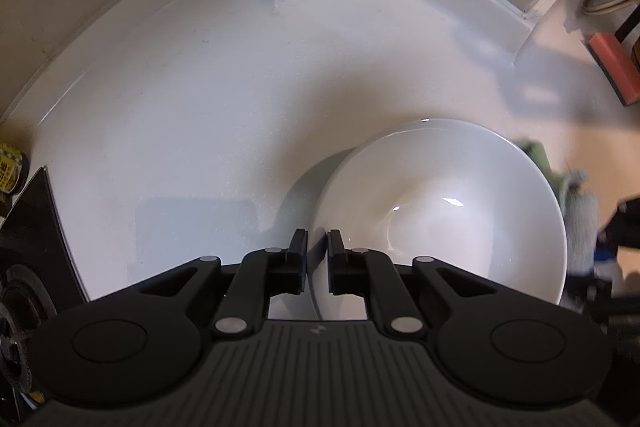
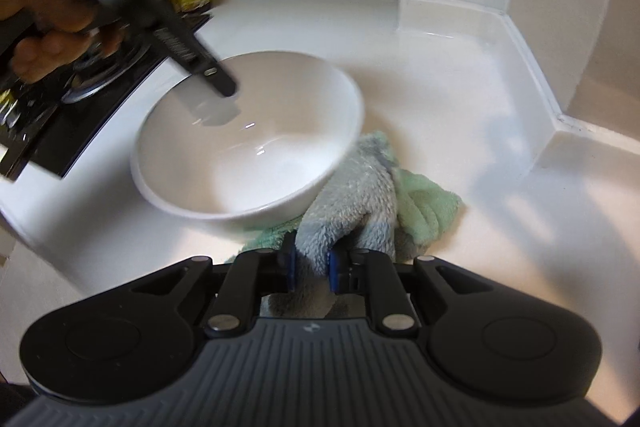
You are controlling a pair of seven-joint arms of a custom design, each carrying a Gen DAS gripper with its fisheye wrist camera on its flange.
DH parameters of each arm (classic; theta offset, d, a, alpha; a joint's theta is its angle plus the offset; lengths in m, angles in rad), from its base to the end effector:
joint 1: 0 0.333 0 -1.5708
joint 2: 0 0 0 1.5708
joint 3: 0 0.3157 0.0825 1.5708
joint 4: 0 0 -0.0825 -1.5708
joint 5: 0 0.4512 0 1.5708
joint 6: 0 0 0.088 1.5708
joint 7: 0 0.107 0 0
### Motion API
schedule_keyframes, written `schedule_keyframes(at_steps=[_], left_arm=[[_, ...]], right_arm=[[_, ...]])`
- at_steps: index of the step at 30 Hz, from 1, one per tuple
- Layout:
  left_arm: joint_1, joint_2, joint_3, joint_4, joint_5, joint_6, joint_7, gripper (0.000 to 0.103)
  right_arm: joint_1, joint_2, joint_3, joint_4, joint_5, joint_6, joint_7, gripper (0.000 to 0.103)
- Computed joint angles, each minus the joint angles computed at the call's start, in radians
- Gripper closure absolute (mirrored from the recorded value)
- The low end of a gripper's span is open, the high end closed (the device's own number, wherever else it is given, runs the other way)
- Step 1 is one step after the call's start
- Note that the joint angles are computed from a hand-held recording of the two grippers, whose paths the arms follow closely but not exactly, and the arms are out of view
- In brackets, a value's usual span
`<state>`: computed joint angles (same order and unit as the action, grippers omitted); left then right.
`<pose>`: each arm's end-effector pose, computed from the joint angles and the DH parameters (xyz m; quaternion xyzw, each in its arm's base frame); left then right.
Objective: Clean bowl
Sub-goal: 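Rub the cloth along the bowl's outer wall with the right gripper while the left gripper holds the rim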
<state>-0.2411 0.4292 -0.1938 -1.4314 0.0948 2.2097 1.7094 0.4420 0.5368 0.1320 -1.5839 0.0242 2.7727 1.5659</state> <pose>0.7194 -0.3037 0.4704 -0.4658 0.8669 -0.1401 0.1093 0.6771 0.4164 0.3679 -0.8180 0.4753 -0.1224 0.3000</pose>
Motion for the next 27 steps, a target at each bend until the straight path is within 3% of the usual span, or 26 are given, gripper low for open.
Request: schedule_keyframes(at_steps=[7,12,15,20,23,27], left_arm=[[-0.007,-0.061,0.006,-0.081,0.022,0.004,-0.055,0.095],[0.013,-0.109,-0.016,-0.138,-0.032,-0.017,-0.035,0.083],[0.024,-0.104,-0.020,-0.125,-0.062,-0.035,0.010,0.079],[0.007,-0.048,-0.001,-0.056,0.002,0.017,0.014,0.087],[-0.006,0.013,0.001,0.029,0.028,-0.017,0.042,0.095],[-0.017,0.034,0.009,0.062,0.029,-0.040,0.005,0.096]], right_arm=[[-0.011,-0.010,0.020,0.000,0.012,-0.019,-0.062,0.090],[0.004,0.028,-0.045,0.055,-0.034,-0.014,-0.009,0.090],[-0.016,0.049,-0.042,0.083,-0.036,-0.013,-0.015,0.090],[-0.032,0.053,-0.021,0.080,-0.038,0.003,-0.081,0.090],[-0.016,0.057,-0.036,0.083,-0.055,0.008,-0.079,0.090],[0.000,0.052,-0.051,0.078,-0.085,0.009,-0.074,0.090]])
